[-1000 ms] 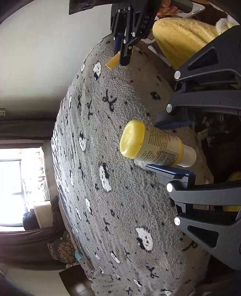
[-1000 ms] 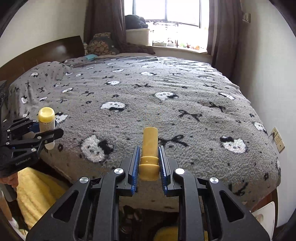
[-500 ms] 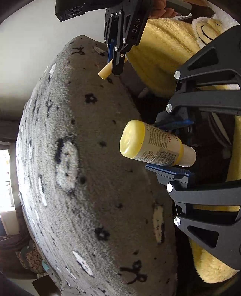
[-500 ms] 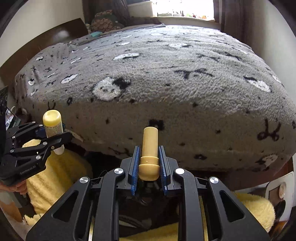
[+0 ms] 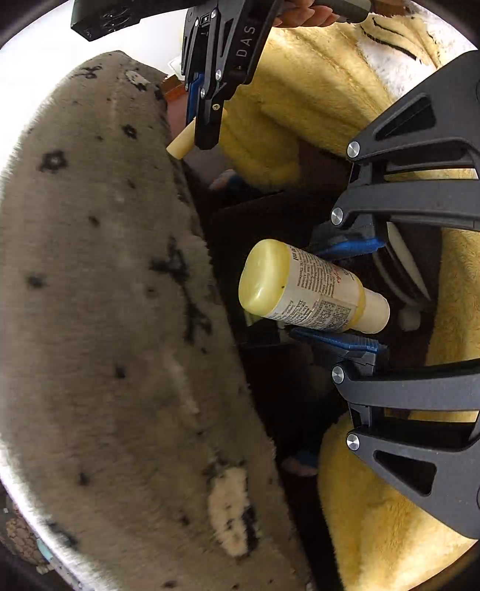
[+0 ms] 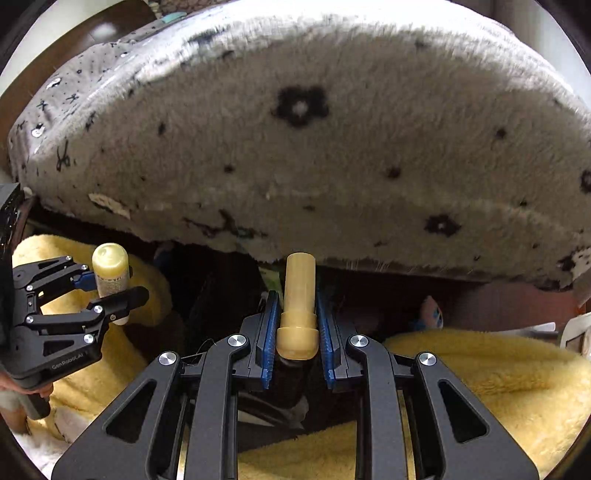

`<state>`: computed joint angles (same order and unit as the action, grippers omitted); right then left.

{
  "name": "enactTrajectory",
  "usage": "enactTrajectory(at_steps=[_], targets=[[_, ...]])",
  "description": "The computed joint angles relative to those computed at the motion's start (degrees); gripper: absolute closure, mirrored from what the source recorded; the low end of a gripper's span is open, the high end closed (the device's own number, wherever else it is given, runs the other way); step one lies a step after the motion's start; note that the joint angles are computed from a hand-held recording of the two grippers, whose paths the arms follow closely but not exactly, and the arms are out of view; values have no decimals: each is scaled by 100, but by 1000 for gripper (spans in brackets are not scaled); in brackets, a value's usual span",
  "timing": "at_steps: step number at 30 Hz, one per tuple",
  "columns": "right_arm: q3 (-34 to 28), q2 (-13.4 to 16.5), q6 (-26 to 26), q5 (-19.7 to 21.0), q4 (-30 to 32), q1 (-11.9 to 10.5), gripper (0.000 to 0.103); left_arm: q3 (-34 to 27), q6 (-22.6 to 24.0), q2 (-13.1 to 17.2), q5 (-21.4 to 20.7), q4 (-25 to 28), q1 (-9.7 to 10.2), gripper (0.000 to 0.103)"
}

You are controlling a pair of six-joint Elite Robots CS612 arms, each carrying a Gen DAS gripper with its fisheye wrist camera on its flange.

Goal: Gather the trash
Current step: 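Carry the lotion bottle and yellow tube down beside the bed to the bin, then open both tools to drop the bottle and tube into the bin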

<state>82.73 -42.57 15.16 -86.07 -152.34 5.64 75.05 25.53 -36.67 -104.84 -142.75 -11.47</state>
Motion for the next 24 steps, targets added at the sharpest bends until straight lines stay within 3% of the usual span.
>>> enactTrajectory(at_steps=[15, 24], targets=[[-655, 494, 14, 569, 1008, -55, 82, -605, 210, 386, 34, 1323, -52, 73], [-948, 704, -133, 729, 1295, -18, 82, -776, 297, 494, -60, 1612, -83, 72]])
